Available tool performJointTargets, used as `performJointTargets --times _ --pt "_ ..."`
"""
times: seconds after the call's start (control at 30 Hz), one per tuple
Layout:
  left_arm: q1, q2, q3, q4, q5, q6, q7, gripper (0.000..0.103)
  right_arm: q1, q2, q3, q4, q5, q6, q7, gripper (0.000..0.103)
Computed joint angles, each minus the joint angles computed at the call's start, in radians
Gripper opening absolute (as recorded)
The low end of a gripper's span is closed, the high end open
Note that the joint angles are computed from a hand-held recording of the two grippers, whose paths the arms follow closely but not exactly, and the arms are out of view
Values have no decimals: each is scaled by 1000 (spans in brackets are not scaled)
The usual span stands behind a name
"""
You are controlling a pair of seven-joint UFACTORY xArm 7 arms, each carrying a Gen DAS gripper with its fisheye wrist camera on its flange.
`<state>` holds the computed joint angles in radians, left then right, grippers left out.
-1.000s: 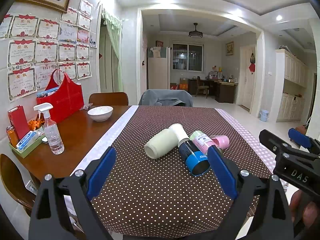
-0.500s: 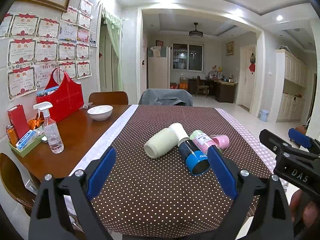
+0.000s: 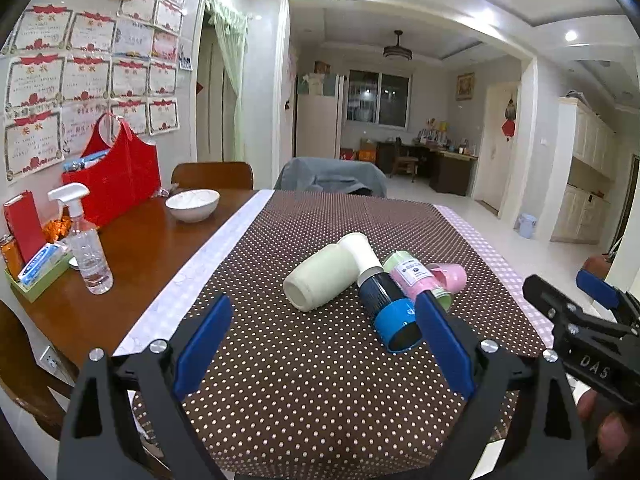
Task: Flip cup upside down
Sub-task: 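Move the left tool toward the white paper cup and close around it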
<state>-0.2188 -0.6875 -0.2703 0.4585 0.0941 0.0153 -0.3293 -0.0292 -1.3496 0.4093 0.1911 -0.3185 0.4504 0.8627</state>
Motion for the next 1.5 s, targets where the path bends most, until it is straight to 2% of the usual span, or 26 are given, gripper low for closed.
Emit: performJointTargets --times 0.2,0.33,0.47,0.57,0.63,0.8,1.07,1.37,1.5 --pt "49 182 -46 120 26 -7 -3 91 -88 225 -70 34 -19 -166 -80 97" --pt "126 324 -116 244 85 29 -31 91 -149 392 -98 82 -10 -273 -144 97" --pt "129 451 -108 379 150 96 -59 91 -188 544 -117 160 10 -325 -214 97" --pt "96 543 -78 486 182 161 -68 91 -201 621 -135 208 28 -339 -255 97" --pt "43 605 -39 560 126 209 -1 91 -209 670 -147 242 41 -344 -276 97" --pt "-36 752 14 753 60 348 91 91 -206 765 -192 310 68 -338 -324 97" --pt "-152 993 100 1089 42 572 140 91 -165 924 -284 430 113 -324 -401 97" --pt "-215 1296 146 1537 -23 868 165 91 -78 1073 -394 545 209 -286 -509 97" --pt "-242 1396 176 1698 -18 957 150 91 -51 1112 -425 578 258 -274 -559 97"
